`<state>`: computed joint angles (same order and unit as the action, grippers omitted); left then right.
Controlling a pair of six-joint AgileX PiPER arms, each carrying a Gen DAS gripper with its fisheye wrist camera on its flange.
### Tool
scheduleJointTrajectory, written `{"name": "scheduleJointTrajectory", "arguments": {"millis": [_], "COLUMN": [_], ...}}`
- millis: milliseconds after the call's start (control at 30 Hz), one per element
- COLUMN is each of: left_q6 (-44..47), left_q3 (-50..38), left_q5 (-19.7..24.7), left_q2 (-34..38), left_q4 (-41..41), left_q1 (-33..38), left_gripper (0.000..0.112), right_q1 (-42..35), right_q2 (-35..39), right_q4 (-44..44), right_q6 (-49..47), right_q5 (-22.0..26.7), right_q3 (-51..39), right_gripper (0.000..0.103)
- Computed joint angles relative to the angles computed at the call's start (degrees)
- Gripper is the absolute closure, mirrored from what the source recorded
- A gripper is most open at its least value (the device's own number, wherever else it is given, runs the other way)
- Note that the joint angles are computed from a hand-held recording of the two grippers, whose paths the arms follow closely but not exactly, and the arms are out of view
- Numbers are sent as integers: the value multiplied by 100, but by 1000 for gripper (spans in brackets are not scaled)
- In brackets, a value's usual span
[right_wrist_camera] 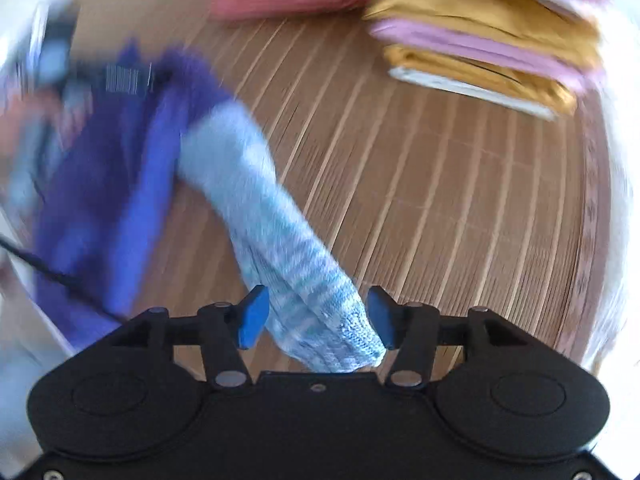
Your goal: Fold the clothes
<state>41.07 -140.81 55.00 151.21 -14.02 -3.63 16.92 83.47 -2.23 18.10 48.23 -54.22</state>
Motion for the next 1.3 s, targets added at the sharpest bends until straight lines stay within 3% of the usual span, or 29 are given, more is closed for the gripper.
{"name": "scheduleJointTrajectory", "arguments": {"millis": [67,133,167,200,267,367,433,500,600,733,900,1033,1133,1167,1200,1233,1300], "left_q6": [-22,16,33,44,52,55,18,-23,-54,16,-19,-94,-84,-67,-52,-34,3], "left_q3": [-299,-339,-232,-149,-50,-142,-352,-424,-398,-135,-114,-355,-410,-349,-298,-241,-243], "left_q5": [191,214,147,88,11,71,205,251,237,76,61,218,238,198,161,126,129], "left_q2": [139,162,114,79,40,86,183,211,194,74,61,168,199,172,152,124,128], "left_q4": [17,-13,-28,-36,-41,-61,-52,-15,8,-48,-8,66,54,41,32,24,0], "left_q1": [3,14,15,14,10,18,22,9,-3,8,-11,-28,-23,-20,-19,-17,-11], "left_gripper": [9,9,9,9,9,9,9,9,9,9,9,9,9,9,9,9,9], "right_q1": [297,255,188,199,525,1388,2083,2228,1827,1187,-35,-539,-639,-574,-469,-316,151], "right_q2": [222,158,54,-32,-278,-866,-1155,-1071,-963,-1102,-1039,-577,-496,-496,-493,-499,-545], "right_q4": [-533,-460,-354,-447,-1319,-3037,-3797,-3639,-2336,-1369,-444,-414,-591,-696,-816,-1037,-2059], "right_q6": [413,451,379,407,1051,1876,1910,1587,791,971,1347,1954,1701,1598,1490,1496,1885], "right_q5": [114,-60,-150,-120,31,652,1020,1036,918,601,-485,-1078,-991,-945,-909,-880,-337], "right_q3": [-38,200,294,294,282,223,335,512,617,796,967,1042,982,962,943,941,779], "right_gripper": [48,57,70,94,94,94,91,77,77,73,68,68,68,74,96,96,98]}}
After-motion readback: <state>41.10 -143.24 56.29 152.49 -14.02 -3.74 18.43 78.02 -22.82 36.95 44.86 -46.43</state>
